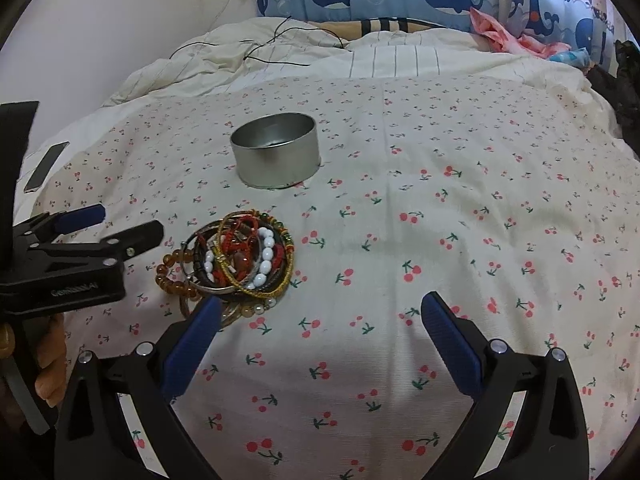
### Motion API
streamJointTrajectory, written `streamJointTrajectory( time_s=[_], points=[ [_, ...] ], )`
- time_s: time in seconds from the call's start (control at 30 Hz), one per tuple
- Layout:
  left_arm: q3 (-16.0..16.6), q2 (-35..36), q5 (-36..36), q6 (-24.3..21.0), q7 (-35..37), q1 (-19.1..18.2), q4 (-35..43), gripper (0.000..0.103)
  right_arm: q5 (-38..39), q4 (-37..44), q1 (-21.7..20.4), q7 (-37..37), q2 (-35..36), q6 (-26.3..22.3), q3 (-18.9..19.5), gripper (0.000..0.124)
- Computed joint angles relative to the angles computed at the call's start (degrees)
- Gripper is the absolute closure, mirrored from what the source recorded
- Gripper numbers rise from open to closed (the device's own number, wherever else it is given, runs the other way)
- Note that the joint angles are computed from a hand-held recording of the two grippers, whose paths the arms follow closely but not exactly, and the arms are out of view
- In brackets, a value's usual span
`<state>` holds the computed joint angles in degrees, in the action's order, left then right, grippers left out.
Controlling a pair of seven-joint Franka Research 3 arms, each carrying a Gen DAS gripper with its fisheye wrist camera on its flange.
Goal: Organize jewelry
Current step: 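Move both grippers toward the bracelet pile beside the silver tin, then grasp the green-beaded gold bangle with the right gripper while the left grasps a silver bangle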
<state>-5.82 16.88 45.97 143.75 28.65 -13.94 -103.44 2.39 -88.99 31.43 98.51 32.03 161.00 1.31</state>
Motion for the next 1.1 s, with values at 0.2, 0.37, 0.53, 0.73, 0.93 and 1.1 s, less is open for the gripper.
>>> streamJointTrajectory(
  time_s=[0.2, 0.37, 0.53, 0.73, 0.93, 1.1],
  points=[
    [-0.1, 0.2, -0.7, -0.4, 0.7, 0.1, 0.1, 0.008, -0.2, 0.1, 0.1, 0.0, 0.0, 0.0, -0.1, 0.028],
    [0.7, -1.1, -1.5, -1.5, -1.3, 1.3, -0.9, 0.008, 0.5, -0.4, -1.0, -2.7, -0.1, 1.5, 1.4, 0.028],
    [0.1, -3.5, -10.0, 3.9, -1.7, 5.7, -4.9, 0.008, 0.8, 0.4, -1.1, -8.8, 0.4, 1.1, 2.9, 0.041],
    [-1.1, -2.6, -15.2, 6.2, 3.2, 7.1, -5.3, 0.008, 5.6, 5.8, -3.4, -14.4, 3.4, -3.4, 6.2, 0.046],
    [-0.4, -1.8, -15.5, 5.6, 5.1, 5.7, -4.1, 0.008, 5.1, 14.9, -1.9, -16.2, 8.4, -9.3, 4.4, 0.067],
    [-0.4, -2.3, -17.8, 7.0, 4.8, 6.6, -5.2, 0.008, 5.1, 22.3, -1.5, -21.6, 12.8, -13.2, 5.4, 0.078]
  ],
)
